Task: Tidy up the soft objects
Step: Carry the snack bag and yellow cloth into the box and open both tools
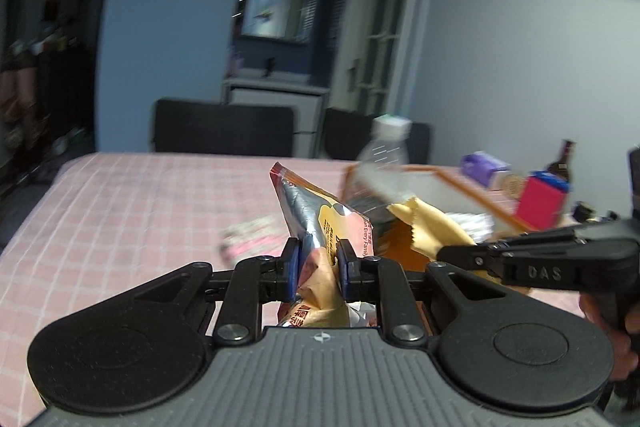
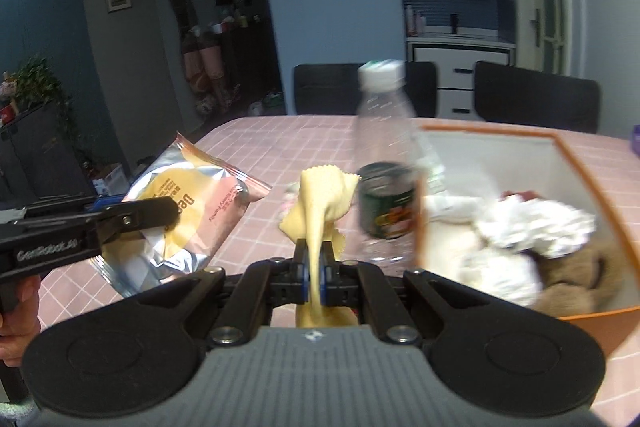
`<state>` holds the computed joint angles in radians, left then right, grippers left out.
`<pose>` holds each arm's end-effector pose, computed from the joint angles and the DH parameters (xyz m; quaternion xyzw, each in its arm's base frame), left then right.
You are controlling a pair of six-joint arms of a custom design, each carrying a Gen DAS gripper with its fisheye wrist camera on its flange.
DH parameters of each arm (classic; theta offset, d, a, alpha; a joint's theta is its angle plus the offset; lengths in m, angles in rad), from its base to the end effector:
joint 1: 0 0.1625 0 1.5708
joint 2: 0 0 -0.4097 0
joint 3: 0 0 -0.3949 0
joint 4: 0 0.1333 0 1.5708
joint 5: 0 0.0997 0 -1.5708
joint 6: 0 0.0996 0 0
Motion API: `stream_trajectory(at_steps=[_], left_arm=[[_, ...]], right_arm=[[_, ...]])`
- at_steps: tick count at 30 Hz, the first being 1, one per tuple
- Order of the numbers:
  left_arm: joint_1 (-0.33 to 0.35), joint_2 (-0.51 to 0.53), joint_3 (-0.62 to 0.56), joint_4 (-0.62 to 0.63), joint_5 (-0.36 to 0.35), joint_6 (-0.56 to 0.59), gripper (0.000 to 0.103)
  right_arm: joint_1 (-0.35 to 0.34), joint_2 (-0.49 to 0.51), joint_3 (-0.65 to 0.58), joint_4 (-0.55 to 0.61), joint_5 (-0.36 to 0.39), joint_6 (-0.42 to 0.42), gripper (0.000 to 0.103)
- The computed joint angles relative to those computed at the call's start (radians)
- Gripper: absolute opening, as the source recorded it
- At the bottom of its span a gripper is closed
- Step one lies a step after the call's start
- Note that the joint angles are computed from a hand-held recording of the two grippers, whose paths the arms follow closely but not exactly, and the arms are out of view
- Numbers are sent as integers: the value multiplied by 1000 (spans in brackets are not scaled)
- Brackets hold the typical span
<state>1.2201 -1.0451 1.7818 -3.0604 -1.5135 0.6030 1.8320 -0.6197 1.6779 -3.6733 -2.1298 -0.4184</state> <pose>-0.0889 -0.6477 0.2472 0.4173 0.8307 -0.3612 0.0727 0.2457 -0.6075 0.1001 0.1480 -0.8313 0.4591 0.2760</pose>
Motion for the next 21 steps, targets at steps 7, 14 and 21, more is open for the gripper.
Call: stream_trajectory(at_steps=[7, 14, 21], left_arm=[[-70, 22, 4, 22, -102, 93, 21], [-173, 154, -53, -29, -26, 158, 21], [-245, 348, -199, -1, 208, 207, 21]], right_arm=[[8, -143, 68, 38, -110, 19, 2], [-54, -231, 23, 158, -115, 85, 2], [-144, -194, -126, 312, -105, 135, 2]])
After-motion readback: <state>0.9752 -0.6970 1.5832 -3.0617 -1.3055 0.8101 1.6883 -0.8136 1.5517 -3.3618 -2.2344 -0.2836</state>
